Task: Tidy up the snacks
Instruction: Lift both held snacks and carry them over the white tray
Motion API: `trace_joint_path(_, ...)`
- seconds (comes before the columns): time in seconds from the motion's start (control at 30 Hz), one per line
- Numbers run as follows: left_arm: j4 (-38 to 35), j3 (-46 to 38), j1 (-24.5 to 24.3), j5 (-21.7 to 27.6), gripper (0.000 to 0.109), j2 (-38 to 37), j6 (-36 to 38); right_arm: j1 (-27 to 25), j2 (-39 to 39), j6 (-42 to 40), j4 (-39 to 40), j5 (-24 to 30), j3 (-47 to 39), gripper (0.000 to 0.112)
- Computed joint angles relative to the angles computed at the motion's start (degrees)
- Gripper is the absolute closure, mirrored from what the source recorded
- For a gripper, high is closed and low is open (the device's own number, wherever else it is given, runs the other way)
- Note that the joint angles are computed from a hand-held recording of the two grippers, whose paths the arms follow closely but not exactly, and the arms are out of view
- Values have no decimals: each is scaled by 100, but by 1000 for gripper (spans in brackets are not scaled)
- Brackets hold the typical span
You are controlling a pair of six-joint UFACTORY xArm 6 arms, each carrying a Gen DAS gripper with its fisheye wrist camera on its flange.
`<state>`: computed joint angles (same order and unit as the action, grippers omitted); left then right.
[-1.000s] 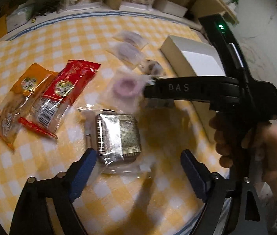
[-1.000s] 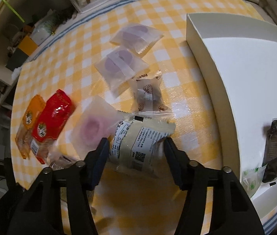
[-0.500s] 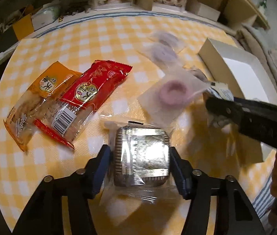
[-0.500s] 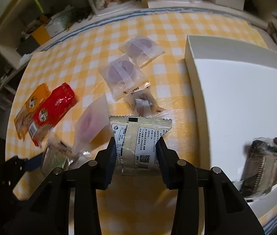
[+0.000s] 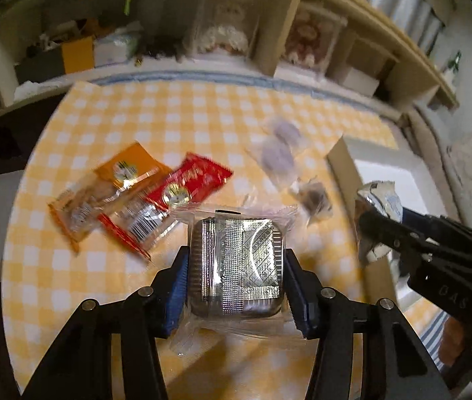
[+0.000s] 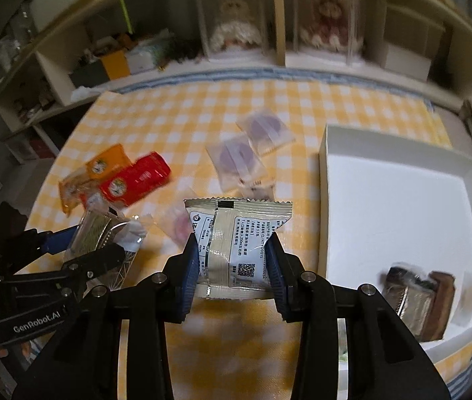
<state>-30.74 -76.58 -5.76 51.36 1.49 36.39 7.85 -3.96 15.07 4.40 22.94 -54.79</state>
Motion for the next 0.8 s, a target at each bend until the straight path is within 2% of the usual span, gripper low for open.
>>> trace_joint_path(0.47, -645, 920, 246, -318, 57, -1373, 190, -121, -979, -471, 75, -368, 513, 74)
trace_joint_path(0.7, -782, 1255, 48, -535, 57, -1898, 101, -537, -1524, -1124, 541, -506, 817, 74)
trace_joint_path(0.8, -735, 1330, -140, -680, 57, -2009, -85, -762, -1718, -1612, 986, -513, 931, 74)
